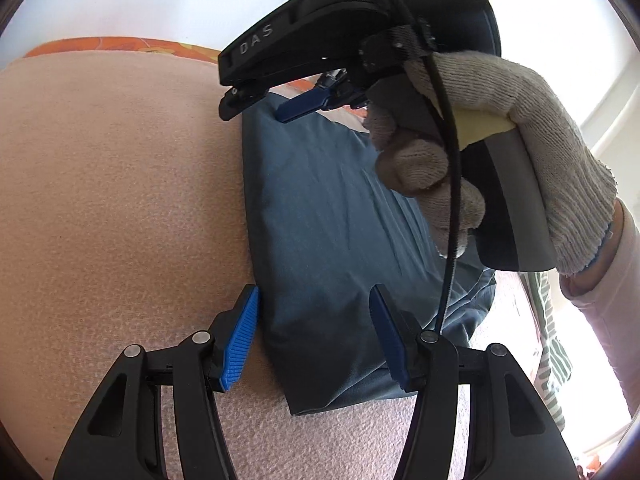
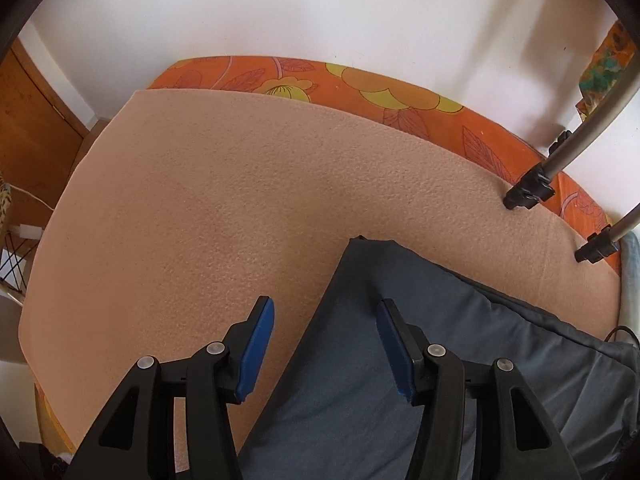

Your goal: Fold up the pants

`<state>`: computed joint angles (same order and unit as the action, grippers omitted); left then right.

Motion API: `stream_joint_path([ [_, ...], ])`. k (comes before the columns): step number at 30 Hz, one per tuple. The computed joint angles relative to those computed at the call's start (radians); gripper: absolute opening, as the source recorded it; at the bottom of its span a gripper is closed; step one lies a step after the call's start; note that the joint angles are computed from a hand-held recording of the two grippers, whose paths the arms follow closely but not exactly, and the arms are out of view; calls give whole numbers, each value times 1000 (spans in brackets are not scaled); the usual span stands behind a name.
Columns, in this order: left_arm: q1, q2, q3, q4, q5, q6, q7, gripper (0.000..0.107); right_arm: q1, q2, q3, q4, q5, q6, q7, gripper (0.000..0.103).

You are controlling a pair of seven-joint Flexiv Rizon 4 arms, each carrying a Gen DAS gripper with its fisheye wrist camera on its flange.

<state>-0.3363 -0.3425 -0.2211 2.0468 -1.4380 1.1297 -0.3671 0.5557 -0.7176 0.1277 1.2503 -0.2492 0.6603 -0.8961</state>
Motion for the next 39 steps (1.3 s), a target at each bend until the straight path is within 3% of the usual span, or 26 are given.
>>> stream_joint_path([
  [5, 3, 5, 1, 2, -1, -19, 5, 56, 30, -70, -20, -121, -31, -161, -19, 53],
  [10, 12, 9, 10, 4, 17, -32, 3, 56, 6, -62, -9, -106, 7, -137, -24, 51],
  [13, 10, 9, 13, 1, 32, -7, -13, 56, 1, -47, -16, -87, 6, -140, -19, 29],
  [14, 10, 6, 13, -3, 39, 3, -24, 56, -7, -42, -13, -81, 14, -133, -18, 19],
  [17, 12, -6, 8, -20, 55, 37, -55, 56, -41, -6, 5, -32, 60, -71, -2, 5],
  [23, 43, -36, -4, -52, 203, -21, -190, 56, -90, 90, 23, 99, 113, 89, 35, 1],
  [27, 55, -42, -41, -53, 132, -29, -171, 56, -110, 143, 29, 167, 121, 162, 50, 1],
  [28, 54, -44, -43, -53, 113, -31, -165, 50, -113, 153, 31, 179, 123, 175, 54, 1],
  [29, 51, -46, -40, -54, 112, -32, -166, 27, -119, 159, 34, 186, 128, 185, 56, 1],
  [31, 46, -45, -38, -50, 104, -27, -155, 12, -128, 159, 38, 186, 138, 200, 59, 1],
  [39, 15, 30, -4, -12, -131, -45, 29, 5, -130, 160, 55, 201, 158, 285, 68, 0],
])
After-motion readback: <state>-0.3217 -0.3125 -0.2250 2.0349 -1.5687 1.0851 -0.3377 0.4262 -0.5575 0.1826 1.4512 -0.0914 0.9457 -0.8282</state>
